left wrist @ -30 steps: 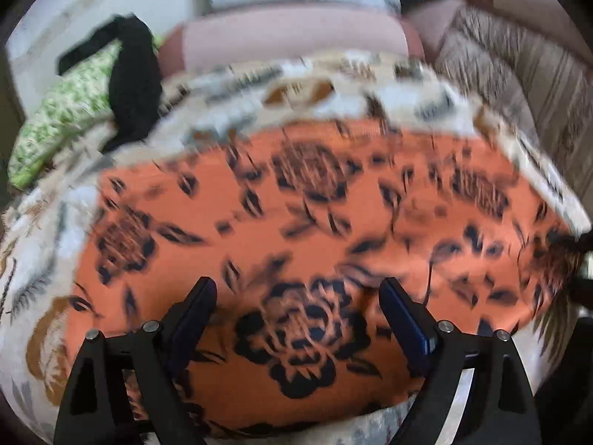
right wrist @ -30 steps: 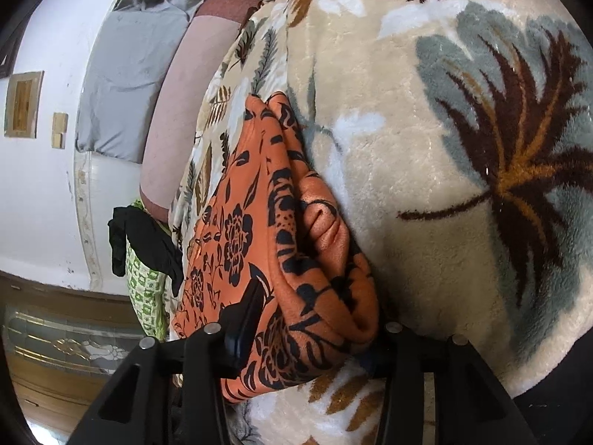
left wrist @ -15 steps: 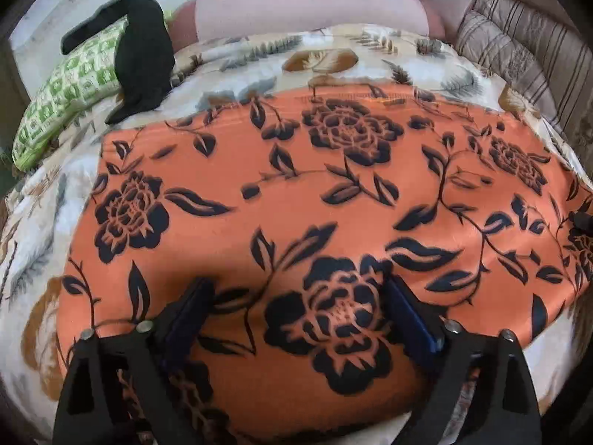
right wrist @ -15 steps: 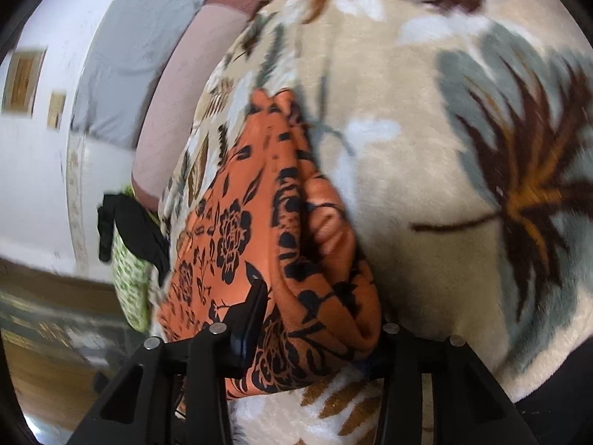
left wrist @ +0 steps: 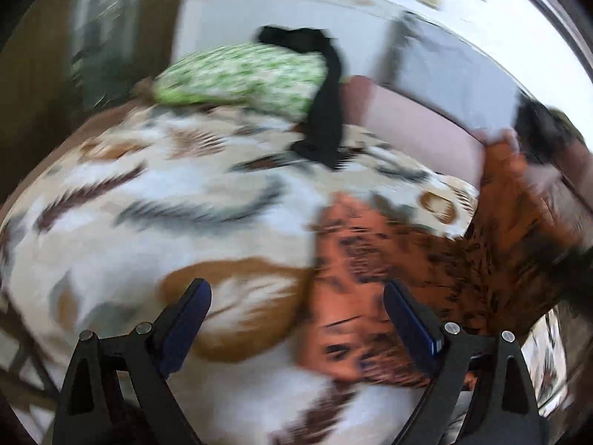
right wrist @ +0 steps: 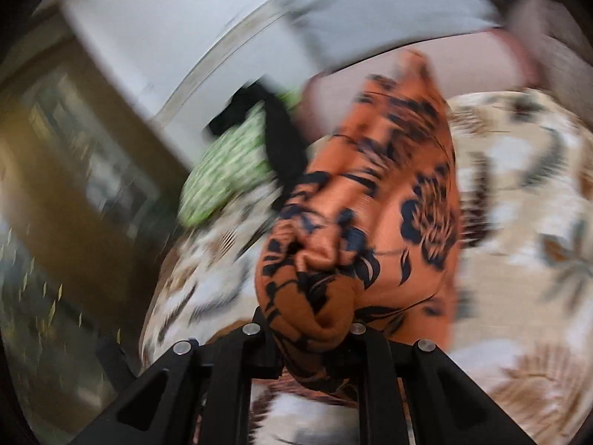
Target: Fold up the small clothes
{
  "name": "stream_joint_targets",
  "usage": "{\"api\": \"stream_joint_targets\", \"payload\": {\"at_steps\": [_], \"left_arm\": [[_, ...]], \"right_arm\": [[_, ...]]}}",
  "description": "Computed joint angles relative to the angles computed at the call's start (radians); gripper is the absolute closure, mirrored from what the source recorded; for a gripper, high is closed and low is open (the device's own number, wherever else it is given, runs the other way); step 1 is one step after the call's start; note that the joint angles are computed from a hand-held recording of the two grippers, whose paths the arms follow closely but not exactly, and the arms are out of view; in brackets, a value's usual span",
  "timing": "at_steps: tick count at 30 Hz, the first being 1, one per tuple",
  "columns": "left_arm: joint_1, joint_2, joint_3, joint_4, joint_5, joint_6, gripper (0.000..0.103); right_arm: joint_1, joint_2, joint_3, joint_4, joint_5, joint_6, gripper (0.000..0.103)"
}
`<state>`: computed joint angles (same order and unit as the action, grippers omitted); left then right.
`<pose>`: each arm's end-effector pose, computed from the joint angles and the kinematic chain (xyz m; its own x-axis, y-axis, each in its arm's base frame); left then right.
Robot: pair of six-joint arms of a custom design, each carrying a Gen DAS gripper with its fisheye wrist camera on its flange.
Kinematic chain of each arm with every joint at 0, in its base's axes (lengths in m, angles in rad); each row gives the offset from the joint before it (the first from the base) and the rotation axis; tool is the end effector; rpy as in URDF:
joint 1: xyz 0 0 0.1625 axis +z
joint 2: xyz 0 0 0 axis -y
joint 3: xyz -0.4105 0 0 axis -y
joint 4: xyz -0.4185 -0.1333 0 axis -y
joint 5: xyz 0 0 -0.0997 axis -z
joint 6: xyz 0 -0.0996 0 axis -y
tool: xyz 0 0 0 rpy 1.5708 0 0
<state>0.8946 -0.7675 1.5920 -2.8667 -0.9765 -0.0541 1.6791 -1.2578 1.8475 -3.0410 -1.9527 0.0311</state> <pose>-0.2943 -0.6689 0.1120 -0.8343 0.2822 -0.4736 0.5132 0.7112 -0.4805 0.1614 -0.5950 0.3383 -0.9553 0.2050 0.2132 -0.0391 0.6270 -0.7781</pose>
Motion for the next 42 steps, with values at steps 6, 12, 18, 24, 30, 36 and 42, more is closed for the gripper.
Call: {"api": "stream_joint_targets", "payload": {"at_steps": [6,12,18,24,30,36,42], "left_arm": [[0.055,-0.039,0.016,0.071,-0.064,-0.104,0.009],[0.046,-0.024,0.0,0.119,-0.26,-0.095,0.009],[0.048,0.066,-0.089,0.243,-0.384,-0.141,0.009],[0.091,0.124,-0.183,0.321,-0.508,-0.266,0.056],[0.138,0.151,-0.243,0.371,-0.576,-0.371,0.09],[-0.004,0.047,-0.041,0.033,-0.307,0.028,0.09],[0.071,0.11,-0.105,0.215,-0.298,-0.098,0.089]], "right_arm": [[-0.069,0.159,-0.095,0.239,0.077,0.039,0.028],[-0.075,0.013,0.06,0.066,0.072,0.045,0.023],[-0.122,-0.089,0.162,-0.005,0.077,0.118,0.021],[-0.144,-0.118,0.188,0.0,0.115,0.094,0.021],[-0.168,-0.093,0.164,0.025,0.135,0.101,0.021],[-0.156,-0.09,0.142,0.059,0.123,0.074,0.021],[-0.119,-0.053,0.057,0.169,0.04,0.078,0.021]]}}
